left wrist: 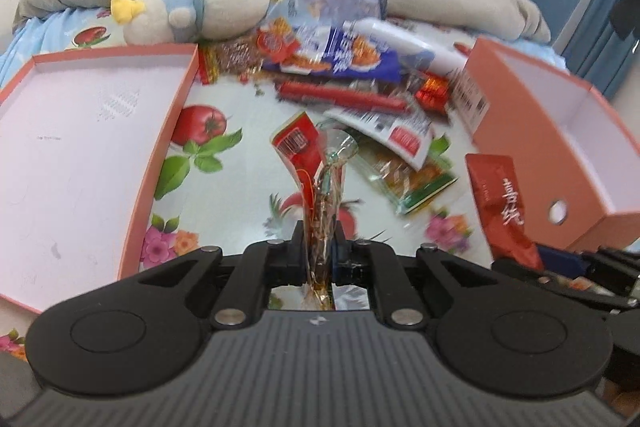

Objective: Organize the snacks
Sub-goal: 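Lift both held packets and carry them over the pink box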

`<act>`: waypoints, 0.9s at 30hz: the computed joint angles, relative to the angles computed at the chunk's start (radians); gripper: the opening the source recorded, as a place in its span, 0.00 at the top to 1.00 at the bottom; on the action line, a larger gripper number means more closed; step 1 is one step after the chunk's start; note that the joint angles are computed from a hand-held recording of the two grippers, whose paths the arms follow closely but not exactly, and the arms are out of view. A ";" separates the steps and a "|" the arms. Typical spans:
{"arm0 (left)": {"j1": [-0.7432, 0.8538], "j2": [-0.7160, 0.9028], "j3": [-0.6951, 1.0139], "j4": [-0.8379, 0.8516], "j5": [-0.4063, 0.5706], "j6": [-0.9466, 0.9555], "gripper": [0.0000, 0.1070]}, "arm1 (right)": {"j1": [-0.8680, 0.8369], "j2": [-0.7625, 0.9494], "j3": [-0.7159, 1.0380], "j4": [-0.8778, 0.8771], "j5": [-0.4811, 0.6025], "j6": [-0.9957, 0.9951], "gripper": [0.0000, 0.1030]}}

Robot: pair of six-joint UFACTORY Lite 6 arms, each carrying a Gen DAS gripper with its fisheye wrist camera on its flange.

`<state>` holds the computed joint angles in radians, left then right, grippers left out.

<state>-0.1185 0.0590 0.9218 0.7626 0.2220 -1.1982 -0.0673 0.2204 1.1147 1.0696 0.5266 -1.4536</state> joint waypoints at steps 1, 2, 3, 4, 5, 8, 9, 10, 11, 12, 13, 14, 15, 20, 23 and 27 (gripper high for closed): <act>-0.010 -0.011 0.016 -0.036 0.020 0.022 0.89 | -0.006 -0.008 0.012 -0.015 0.018 0.024 0.62; -0.020 -0.020 0.032 -0.059 0.040 0.034 0.89 | -0.014 -0.018 0.026 -0.027 0.039 0.044 0.62; -0.029 -0.027 0.051 -0.091 0.059 0.058 0.89 | -0.019 -0.028 0.033 -0.033 0.051 0.055 0.62; -0.037 -0.032 0.070 -0.120 0.075 0.082 0.89 | -0.027 -0.041 0.044 -0.042 0.065 0.067 0.62; -0.045 -0.039 0.085 -0.136 0.088 0.096 0.89 | -0.034 -0.053 0.054 -0.047 0.080 0.077 0.62; -0.074 -0.044 0.155 -0.187 0.127 0.143 0.89 | -0.057 -0.072 0.102 -0.066 0.120 0.114 0.62; -0.082 -0.047 0.178 -0.204 0.138 0.157 0.89 | -0.066 -0.074 0.120 -0.070 0.133 0.124 0.62; -0.093 -0.042 0.210 -0.211 0.156 0.160 0.89 | -0.076 -0.075 0.145 -0.075 0.148 0.137 0.62; -0.104 -0.036 0.241 -0.215 0.175 0.161 0.89 | -0.086 -0.074 0.175 -0.080 0.165 0.150 0.62; -0.115 -0.026 0.282 -0.225 0.194 0.169 0.89 | -0.095 -0.072 0.204 -0.084 0.180 0.162 0.62; -0.124 -0.018 0.318 -0.235 0.210 0.177 0.89 | -0.103 -0.069 0.229 -0.087 0.193 0.171 0.62; -0.132 -0.011 0.347 -0.238 0.224 0.181 0.89 | -0.113 -0.059 0.267 -0.094 0.216 0.192 0.62; -0.142 0.000 0.387 -0.239 0.243 0.185 0.89 | -0.122 -0.047 0.301 -0.098 0.236 0.210 0.62; -0.188 0.079 0.613 -0.263 0.348 0.242 0.89 | -0.149 0.026 0.488 -0.108 0.290 0.277 0.62; -0.206 0.154 0.762 -0.288 0.398 0.277 0.89 | -0.169 0.077 0.599 -0.108 0.312 0.295 0.62; -0.231 0.287 1.008 -0.336 0.470 0.344 0.89 | -0.196 0.182 0.789 -0.122 0.346 0.356 0.62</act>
<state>-0.3491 0.3458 1.9302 0.4269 0.6923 -0.8538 -0.2634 0.4028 1.9041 0.9475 0.8722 -1.0978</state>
